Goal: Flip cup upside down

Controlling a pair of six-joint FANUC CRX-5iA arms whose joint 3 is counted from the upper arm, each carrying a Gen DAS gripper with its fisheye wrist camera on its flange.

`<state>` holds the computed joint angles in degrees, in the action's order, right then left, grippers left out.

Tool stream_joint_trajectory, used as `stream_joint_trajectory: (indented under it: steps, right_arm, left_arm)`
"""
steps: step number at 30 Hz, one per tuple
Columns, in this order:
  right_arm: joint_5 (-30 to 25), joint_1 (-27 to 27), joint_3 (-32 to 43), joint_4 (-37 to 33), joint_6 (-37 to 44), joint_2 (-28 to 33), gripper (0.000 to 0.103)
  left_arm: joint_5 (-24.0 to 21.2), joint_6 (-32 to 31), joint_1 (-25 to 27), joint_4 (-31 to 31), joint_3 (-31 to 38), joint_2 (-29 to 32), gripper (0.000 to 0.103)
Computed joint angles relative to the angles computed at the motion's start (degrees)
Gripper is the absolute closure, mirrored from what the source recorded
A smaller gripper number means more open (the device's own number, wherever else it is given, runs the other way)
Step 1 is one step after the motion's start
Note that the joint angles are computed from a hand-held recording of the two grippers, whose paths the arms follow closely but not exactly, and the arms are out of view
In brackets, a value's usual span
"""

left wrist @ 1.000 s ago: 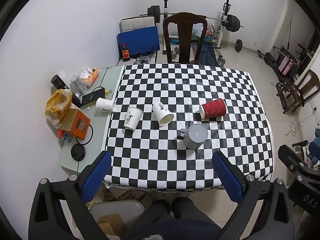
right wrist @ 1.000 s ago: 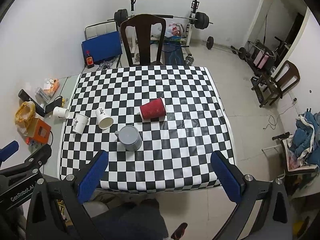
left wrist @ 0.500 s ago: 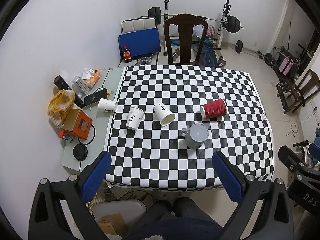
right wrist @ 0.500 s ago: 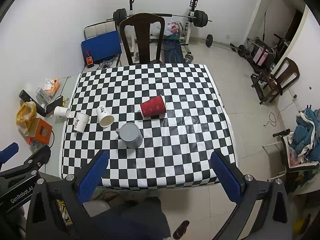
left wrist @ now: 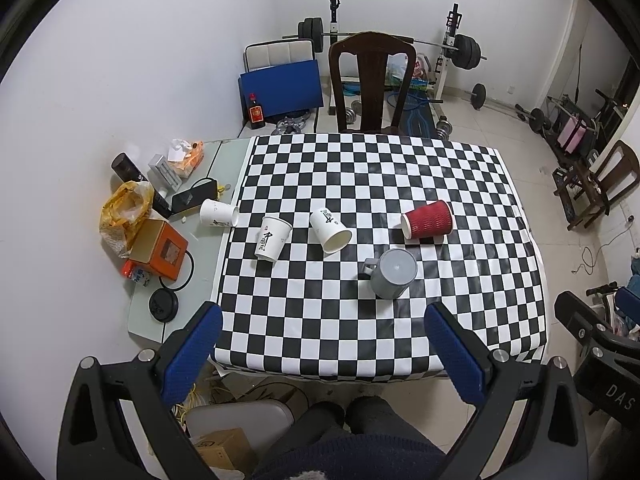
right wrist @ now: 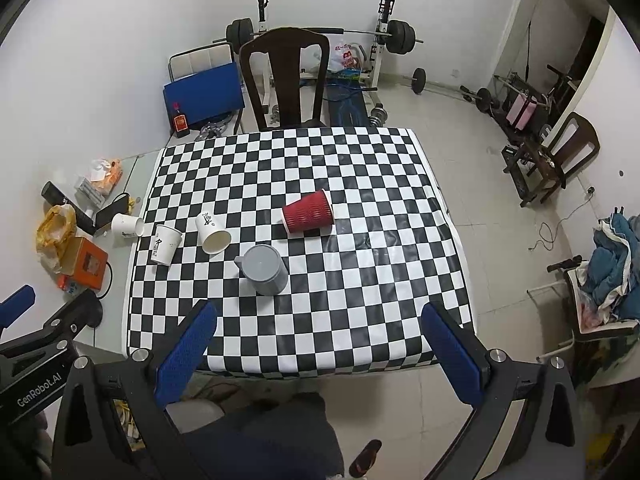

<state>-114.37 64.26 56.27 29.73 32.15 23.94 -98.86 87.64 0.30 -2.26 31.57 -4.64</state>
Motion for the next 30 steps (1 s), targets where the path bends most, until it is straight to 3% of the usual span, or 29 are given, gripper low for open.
stream_joint_trajectory:
  steps: [30]
  right_arm:
    - [-0.3,-0.1,0.4,-0.1,-0.2,0.1,0.000]
  left_arm:
    - [0.2,-0.6,0.5,0.7,-0.4,-0.8,0.000]
